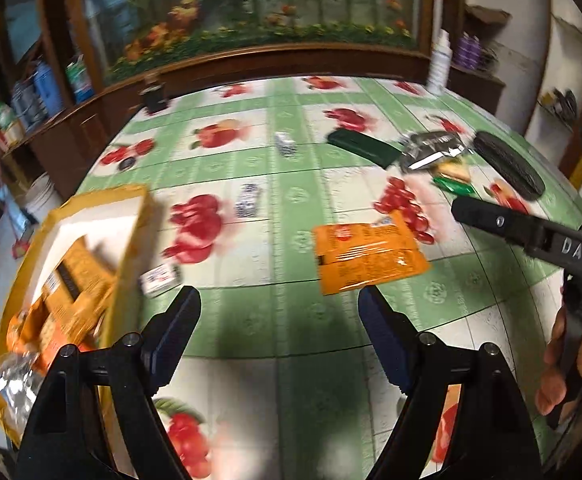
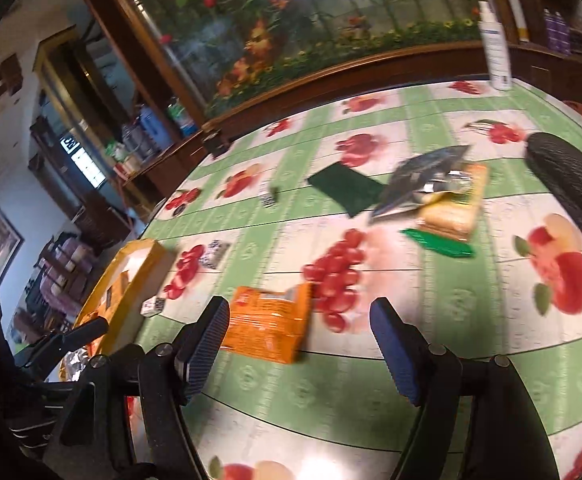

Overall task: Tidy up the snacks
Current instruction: 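Grasp the flat orange sauce packet with the left tool while the right tool grasps the silver foil pouch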

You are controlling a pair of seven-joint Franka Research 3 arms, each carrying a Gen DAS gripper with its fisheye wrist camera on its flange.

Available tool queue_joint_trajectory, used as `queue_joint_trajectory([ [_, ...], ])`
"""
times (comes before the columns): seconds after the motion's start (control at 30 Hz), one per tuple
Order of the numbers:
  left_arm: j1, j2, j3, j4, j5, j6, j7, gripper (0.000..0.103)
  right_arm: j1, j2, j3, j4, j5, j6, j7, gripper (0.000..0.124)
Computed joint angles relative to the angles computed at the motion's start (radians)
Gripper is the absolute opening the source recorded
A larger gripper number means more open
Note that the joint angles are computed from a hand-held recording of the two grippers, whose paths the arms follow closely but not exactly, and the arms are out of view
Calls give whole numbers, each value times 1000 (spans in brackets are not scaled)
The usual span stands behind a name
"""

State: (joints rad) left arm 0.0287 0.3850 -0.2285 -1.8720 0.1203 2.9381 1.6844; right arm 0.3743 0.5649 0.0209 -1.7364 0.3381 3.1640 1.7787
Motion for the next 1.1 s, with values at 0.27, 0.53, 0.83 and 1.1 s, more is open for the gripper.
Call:
queue_joint_trajectory([
  [0.27,-11,117,-60,157,7,-114,139,81,-17,-48,-26,-80,21,39,10,78],
  [0.53,-39,189,-54,277,-129,-217,58,82,-29,-38,-44,-74,31,36,20,80],
  [0.83,-108,247,18,345,-62,-267,-95,87,50,65,-203,108,-68,-83,96,82],
  [1.1,-115,279,32,384,1,-259,-161,100,11,282,-231,502,-216,-344,192,85],
])
